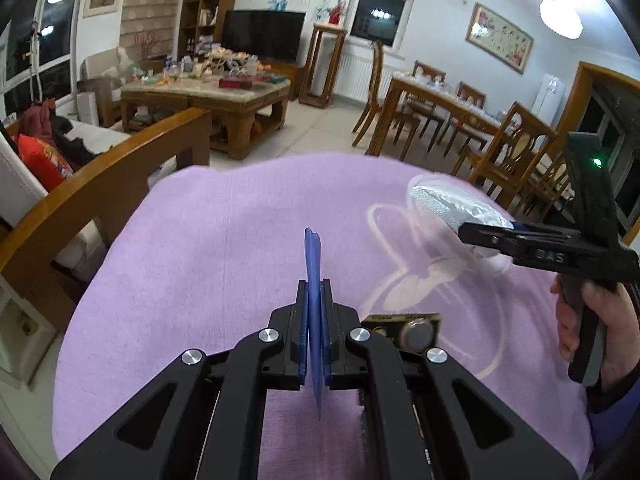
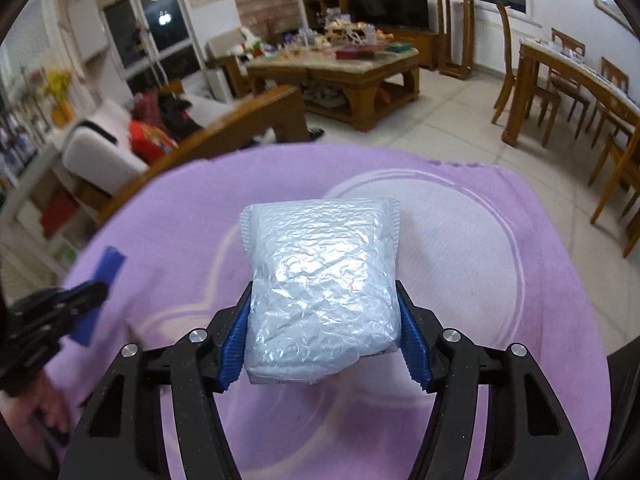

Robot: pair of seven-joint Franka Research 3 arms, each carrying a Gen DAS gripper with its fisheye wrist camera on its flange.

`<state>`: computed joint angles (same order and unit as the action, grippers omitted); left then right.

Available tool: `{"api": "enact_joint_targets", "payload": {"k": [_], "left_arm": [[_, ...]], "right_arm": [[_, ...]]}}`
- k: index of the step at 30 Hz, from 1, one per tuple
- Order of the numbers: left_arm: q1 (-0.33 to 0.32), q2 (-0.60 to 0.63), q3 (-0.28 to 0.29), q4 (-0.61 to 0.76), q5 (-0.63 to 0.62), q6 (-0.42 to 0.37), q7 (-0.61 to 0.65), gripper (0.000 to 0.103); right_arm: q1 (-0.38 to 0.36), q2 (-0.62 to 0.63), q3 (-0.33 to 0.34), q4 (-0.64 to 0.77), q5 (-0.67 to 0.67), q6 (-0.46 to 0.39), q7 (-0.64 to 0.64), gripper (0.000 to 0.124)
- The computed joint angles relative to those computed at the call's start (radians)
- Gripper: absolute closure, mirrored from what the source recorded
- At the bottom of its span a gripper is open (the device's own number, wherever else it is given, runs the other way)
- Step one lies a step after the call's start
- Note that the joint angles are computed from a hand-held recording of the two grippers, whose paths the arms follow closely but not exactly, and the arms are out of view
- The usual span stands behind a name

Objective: Collect trash
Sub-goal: 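Grasp the blue strip with the left tool while the right tool grasps the foil packet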

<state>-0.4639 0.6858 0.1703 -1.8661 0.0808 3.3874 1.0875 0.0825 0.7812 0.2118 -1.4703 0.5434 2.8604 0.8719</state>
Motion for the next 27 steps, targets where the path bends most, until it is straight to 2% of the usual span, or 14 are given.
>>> {"api": "enact_joint_targets", "payload": {"k": [2,4,5,8,10,12,17,22,27], "left_arm": [[0.033,-0.011,-0.040,-0.016,0.019,0.049,0.006,0.097],[0.009,-0.032,-0.035,-0.046,0.003,0.108,0.030,0.097],[0.010,-0.043,-0.047,-0.060,-0.004,0.133,0.042,0.097],[-0.014,-0.070,-0.059,-0.081,-0.041,0.172,0.095,0.097],[-0.061,-0.085,-0.046,-0.085,-0.084,0.189,0.148,0.097],[-0.116,-0.092,-0.032,-0.076,-0.133,0.201,0.207,0.097],[-0.171,-0.069,-0.065,0.007,-0.175,0.173,0.322,0.097],[-0.199,0.003,-0.105,0.151,-0.154,0.119,0.365,0.097],[-0.196,0.095,-0.151,0.321,-0.063,0.042,0.338,0.097]], "right_arm": [[-0.103,-0.059,0.123,-0.095,0.092,0.040,-0.119,0.061],[-0.201,-0.113,0.223,-0.175,0.202,0.056,-0.245,0.061],[-0.274,-0.143,0.299,-0.222,0.285,0.063,-0.338,0.061],[-0.446,-0.228,0.445,-0.332,0.512,0.054,-0.563,0.061],[-0.536,-0.284,0.495,-0.388,0.648,0.004,-0.674,0.061],[-0.618,-0.349,0.516,-0.443,0.771,-0.068,-0.761,0.061],[-0.734,-0.500,0.471,-0.558,0.981,-0.211,-0.904,0.061],[-0.798,-0.616,0.360,-0.651,1.090,-0.328,-0.977,0.060],[-0.823,-0.645,0.237,-0.681,1.120,-0.407,-0.993,0.060]]}}
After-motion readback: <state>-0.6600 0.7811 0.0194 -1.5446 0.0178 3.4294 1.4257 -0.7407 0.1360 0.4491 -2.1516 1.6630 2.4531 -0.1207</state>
